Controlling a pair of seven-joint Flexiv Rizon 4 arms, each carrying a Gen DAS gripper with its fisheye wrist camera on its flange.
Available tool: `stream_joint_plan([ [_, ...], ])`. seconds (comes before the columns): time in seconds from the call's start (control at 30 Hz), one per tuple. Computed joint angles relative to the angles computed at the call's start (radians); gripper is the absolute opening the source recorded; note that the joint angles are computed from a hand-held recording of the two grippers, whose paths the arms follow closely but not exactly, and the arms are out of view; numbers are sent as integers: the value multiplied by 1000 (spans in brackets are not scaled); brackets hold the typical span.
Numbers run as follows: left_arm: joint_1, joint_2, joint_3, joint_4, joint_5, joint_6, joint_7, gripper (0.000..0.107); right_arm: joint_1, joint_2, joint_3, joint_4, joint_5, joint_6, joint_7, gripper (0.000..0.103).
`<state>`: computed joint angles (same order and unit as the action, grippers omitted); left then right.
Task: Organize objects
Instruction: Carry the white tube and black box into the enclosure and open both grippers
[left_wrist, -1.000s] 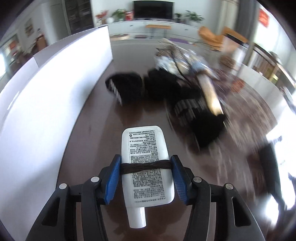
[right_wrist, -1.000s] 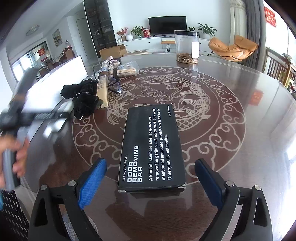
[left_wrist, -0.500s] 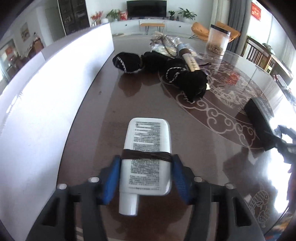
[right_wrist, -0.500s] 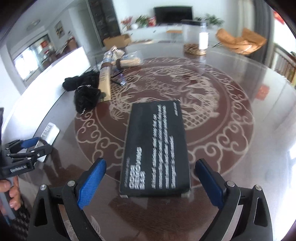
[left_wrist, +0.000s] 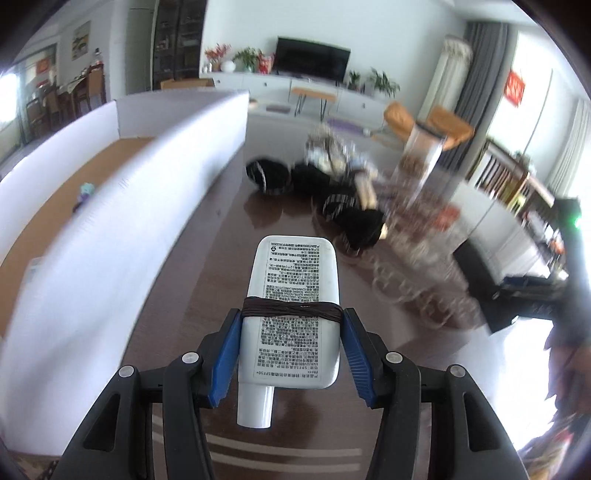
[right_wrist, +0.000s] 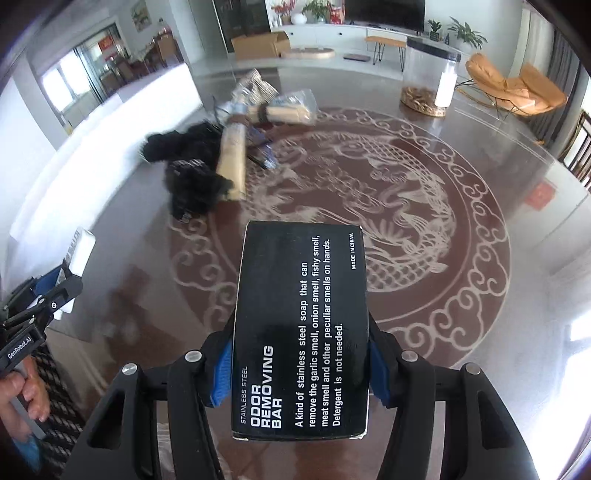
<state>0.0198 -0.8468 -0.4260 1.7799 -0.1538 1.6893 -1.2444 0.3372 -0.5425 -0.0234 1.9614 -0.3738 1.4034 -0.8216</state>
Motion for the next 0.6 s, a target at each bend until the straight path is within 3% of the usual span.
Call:
stream_joint_plan([
  [0.07,88,22,-91,45,10,35,-8,53,15,7,-2,-8,-6,16,4,59],
  [0.17,182,49,-165,67,26,47,-29,53,39,11,-2,-44,-21,39,2,59],
  [0.3,263,90,-181,49,8,14,-61,53,42,-27,52,-181,-16,42,-41,59],
  [0.37,251,115,-117,20,-17,-8,-74,53,42,-71,99,-288,-1,38,-77,59],
  [0.6,92,116,250,-136,-119,-154,-106,53,86,-269,255,-705,54,-92,-270,59],
])
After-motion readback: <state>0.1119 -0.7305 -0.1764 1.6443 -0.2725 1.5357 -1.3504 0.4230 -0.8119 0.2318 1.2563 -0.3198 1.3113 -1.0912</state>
